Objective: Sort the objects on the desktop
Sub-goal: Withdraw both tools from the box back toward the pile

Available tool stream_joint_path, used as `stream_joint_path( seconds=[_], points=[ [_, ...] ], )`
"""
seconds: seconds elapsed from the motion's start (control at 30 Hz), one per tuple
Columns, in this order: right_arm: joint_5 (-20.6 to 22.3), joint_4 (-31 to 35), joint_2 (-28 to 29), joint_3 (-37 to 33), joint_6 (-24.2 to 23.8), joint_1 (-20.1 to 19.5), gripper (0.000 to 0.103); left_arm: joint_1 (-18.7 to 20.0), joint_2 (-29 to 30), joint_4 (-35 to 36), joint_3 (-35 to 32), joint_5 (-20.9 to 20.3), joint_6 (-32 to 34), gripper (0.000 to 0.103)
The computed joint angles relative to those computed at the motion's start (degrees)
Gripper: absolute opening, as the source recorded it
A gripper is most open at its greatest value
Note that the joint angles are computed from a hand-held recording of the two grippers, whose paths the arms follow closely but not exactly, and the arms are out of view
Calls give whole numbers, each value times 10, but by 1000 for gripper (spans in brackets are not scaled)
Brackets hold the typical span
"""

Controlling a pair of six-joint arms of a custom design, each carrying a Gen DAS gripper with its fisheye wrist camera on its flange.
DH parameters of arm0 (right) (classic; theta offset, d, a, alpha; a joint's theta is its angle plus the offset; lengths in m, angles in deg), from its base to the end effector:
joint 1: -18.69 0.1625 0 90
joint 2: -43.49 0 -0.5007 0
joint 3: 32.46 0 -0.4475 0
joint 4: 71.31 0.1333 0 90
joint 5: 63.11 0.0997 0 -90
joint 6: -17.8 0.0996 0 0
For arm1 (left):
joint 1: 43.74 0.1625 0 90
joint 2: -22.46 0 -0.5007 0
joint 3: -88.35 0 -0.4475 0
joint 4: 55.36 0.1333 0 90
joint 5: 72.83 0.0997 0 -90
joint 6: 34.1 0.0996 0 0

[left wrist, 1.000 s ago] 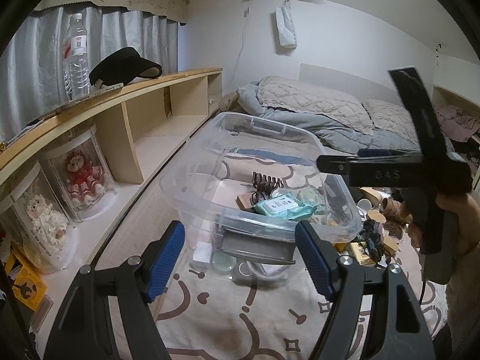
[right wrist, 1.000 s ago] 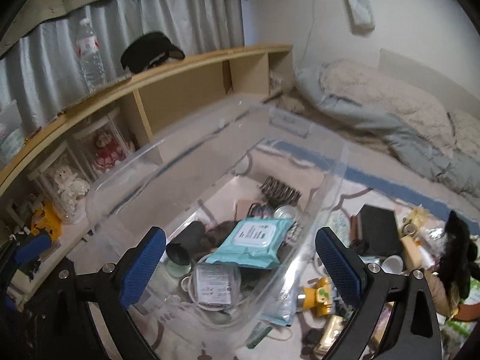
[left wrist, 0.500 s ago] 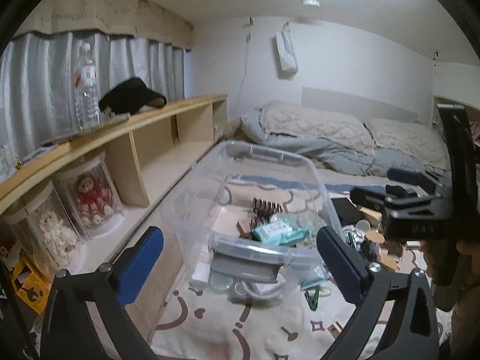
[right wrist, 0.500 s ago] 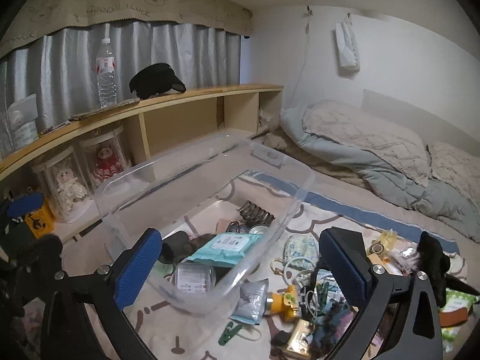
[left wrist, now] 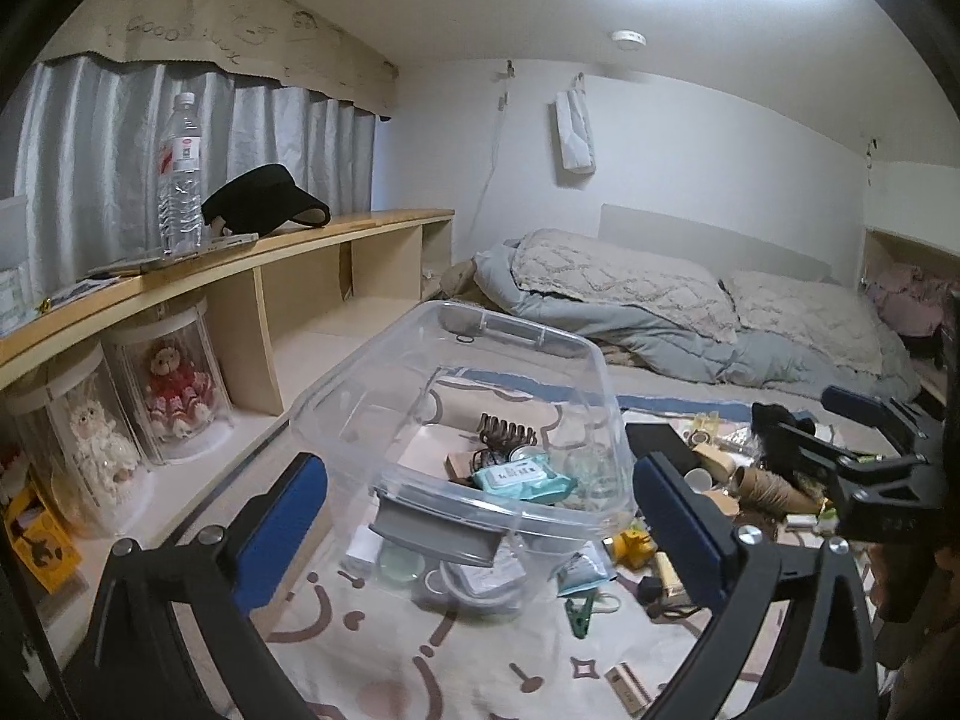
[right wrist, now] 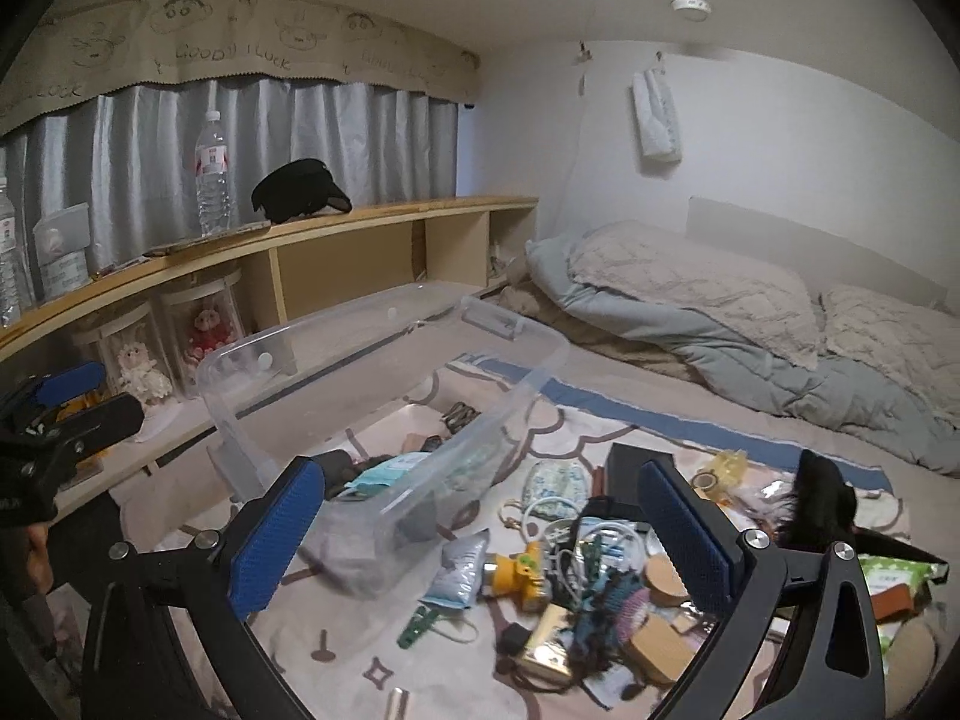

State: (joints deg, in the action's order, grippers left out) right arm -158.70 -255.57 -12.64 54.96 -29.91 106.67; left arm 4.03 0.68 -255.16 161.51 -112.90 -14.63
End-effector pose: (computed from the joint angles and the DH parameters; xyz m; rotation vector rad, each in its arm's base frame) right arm 0.0955 -0.7989 0.3896 0.8334 -2.1562 1.2365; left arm -0.4169 -0.7710 0.0500 0.6157 2.1112 -1.3620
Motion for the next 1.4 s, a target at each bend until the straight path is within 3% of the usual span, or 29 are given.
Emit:
stream_joint_path(
  seconds=[0.57,0.83,1.1,1.4],
  points=[
    [62,-88,-64,81,-10,-36,103,-28,23,-69,10,6,3,103],
    [82,-153,-78,109,-8,-60,103,-31,36,-69,6,2,-27,103],
    [89,-205,-85,130,-12,-86,103,-34,69,-148,-9,11,14,103],
    [96,-277,-88,156,-26,-116,103,-32,89,-152,-12,10,1,103]
  ],
)
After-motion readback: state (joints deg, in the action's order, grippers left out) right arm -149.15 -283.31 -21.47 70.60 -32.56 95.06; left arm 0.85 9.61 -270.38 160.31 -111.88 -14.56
